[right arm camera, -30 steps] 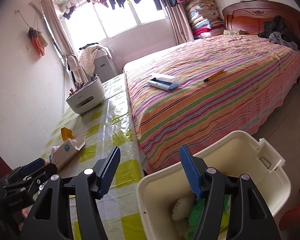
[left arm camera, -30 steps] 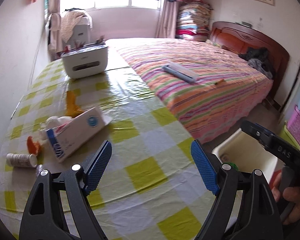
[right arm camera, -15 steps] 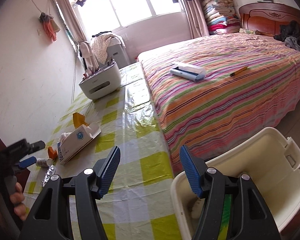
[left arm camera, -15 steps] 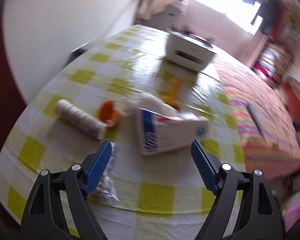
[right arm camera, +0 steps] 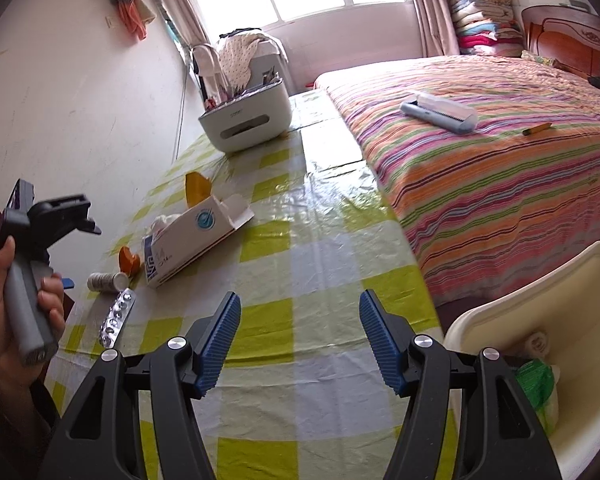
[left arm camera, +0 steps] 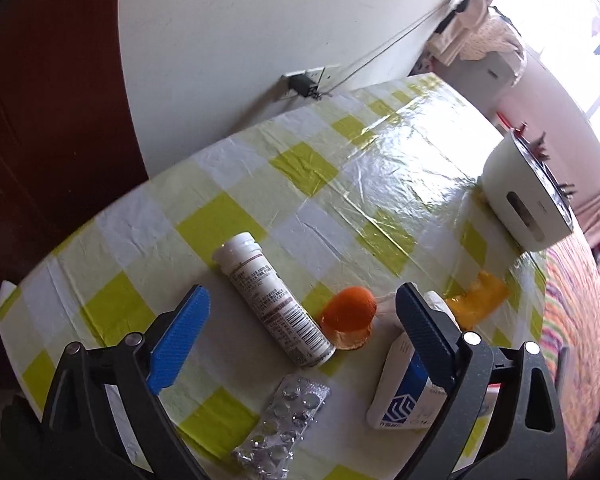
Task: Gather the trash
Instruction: 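Move both tools back over the table toward the pill bottle and blister pack, then grasp the white pill bottle with the left tool while the right tool grasps the silver blister pack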
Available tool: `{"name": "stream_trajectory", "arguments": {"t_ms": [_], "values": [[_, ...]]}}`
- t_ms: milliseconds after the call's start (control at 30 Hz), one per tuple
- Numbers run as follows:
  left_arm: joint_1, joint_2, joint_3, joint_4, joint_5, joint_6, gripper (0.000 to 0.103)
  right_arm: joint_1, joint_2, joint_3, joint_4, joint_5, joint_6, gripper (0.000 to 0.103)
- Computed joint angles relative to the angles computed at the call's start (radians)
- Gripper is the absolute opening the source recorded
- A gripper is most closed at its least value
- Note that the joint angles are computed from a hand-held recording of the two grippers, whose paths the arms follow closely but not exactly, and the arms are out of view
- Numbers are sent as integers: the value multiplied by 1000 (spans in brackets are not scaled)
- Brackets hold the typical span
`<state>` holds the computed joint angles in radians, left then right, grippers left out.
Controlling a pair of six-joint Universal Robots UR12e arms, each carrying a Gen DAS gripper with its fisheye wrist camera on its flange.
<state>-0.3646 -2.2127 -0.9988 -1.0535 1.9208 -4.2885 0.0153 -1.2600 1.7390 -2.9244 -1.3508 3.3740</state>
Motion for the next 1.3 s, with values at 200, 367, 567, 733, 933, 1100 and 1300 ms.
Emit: {"name": "stream_trajectory", "arguments": {"t_ms": [200, 367, 567, 733, 933, 1100, 1300], "values": [[28, -2, -14, -12, -105, -144, 93, 8, 13, -15, 33, 16, -9, 60], [33, -20, 16, -56, -105, -139, 93, 14, 23, -27, 49, 29, -15, 60], [47, -53, 65, -135, -143, -105, 91, 20, 35, -41, 69, 46, -19, 60], [57, -52, 53, -128, -178, -109, 91, 24, 40, -48, 84, 55, -25, 60], [57, -37, 26, -110, -168, -110, 75, 26, 41, -49, 83, 54, -25, 60], [62, -10, -21, -67, -184, -82, 47, 29, 41, -48, 82, 59, -30, 60], [62, 2, -50, -14, -205, 33, 36, 42, 47, -63, 89, 116, -97, 60]]}}
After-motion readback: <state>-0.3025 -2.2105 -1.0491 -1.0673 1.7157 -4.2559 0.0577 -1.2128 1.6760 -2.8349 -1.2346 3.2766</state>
